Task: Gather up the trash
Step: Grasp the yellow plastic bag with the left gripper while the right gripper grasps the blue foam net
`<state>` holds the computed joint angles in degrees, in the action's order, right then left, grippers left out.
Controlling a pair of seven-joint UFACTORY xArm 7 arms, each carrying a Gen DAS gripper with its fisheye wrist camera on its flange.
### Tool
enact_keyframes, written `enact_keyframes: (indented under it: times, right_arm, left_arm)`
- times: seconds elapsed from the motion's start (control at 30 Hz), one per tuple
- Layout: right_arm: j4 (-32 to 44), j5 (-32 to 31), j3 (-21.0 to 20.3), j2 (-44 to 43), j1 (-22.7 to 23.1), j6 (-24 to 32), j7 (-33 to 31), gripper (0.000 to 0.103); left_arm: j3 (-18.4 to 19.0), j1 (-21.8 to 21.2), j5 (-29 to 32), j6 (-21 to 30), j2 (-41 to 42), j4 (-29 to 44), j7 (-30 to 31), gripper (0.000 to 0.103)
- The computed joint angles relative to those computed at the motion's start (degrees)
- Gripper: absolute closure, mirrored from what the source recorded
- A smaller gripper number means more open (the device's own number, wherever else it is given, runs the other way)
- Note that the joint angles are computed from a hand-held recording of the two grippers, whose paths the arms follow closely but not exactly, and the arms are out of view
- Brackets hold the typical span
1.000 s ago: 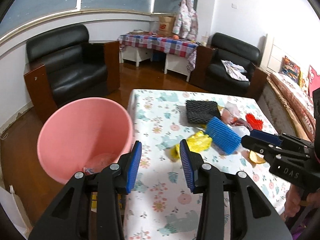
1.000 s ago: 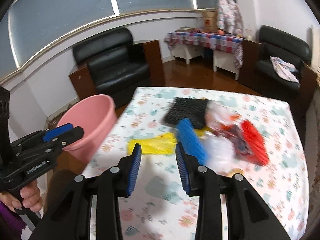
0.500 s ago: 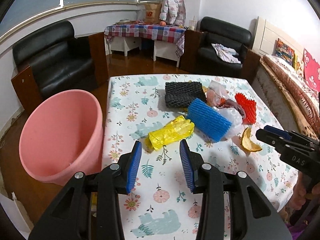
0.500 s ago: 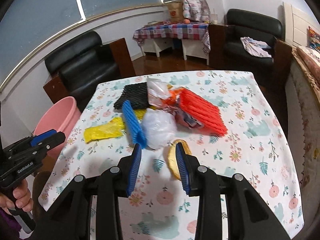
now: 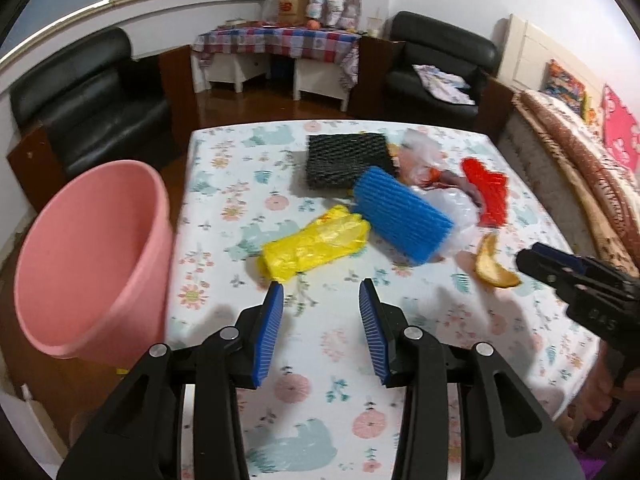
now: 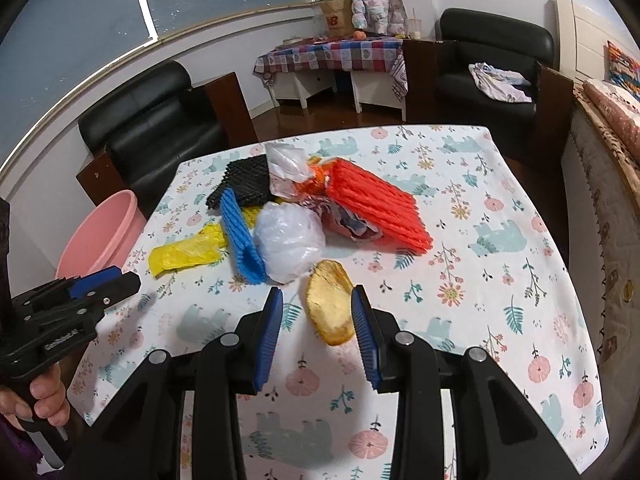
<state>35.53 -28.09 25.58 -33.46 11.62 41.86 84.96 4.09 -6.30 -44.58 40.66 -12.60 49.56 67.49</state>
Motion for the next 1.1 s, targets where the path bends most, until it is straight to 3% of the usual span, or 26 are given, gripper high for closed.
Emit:
enact_keyframes:
  times: [0.2,0.33,0.7,0.8,0.93,0.97,1.0,1.1]
  right_arm:
    - [-2.0,1.0,-0.8,-1.4,0.4,-1.3,0.2,0.068]
    - [-2.8,1.2,-0.8,-1.9,0.2,-2.3,-0.2,0.068]
    - [-5.0,3.5,-2.1,-3.6,-0.2,-7.0,-3.4,0.068]
    - [-3.9,3.8,-2.3,-2.7,-0.9,-9.4,-5.2,0.068]
    - [-0.1,2.1,-1.4,1.5,-2.8,-11.4,-8.3,0.068]
    - [1.0,1.6,-1.3,2.8,-3.2,-11.8,-9.0,0.068]
    - [2.3,0.9,-1.2,4.4,-3.6,-12.5,-9.7,0.068]
    - [5.9,-1.5,-1.2,8.8,-4.7,-13.9,-11.0,0.068]
  left_arm:
    - [0.8,-0.3,-2.9,4.7,-0.8,0.4,4.0,0.063]
    - [0.5,-0.1,-4.1,1.8,0.5,1.6,6.7,0.063]
    - [-4.2,1.6,3.0,-1.2,11.9,9.7,10.2,0.063]
    - [-5.4,1.9,3.8,-3.3,13.5,9.8,10.4,0.063]
    - [-6.0,2.8,2.6,-2.2,14.2,10.0,10.3,0.063]
    - [-6.0,3.1,1.8,-1.8,13.9,9.8,10.6,0.065]
    - [-6.0,3.2,1.3,-1.5,13.6,9.6,10.9,0.075]
    - [-5.6,3.7,0.1,-0.3,12.6,9.2,11.0,0.086]
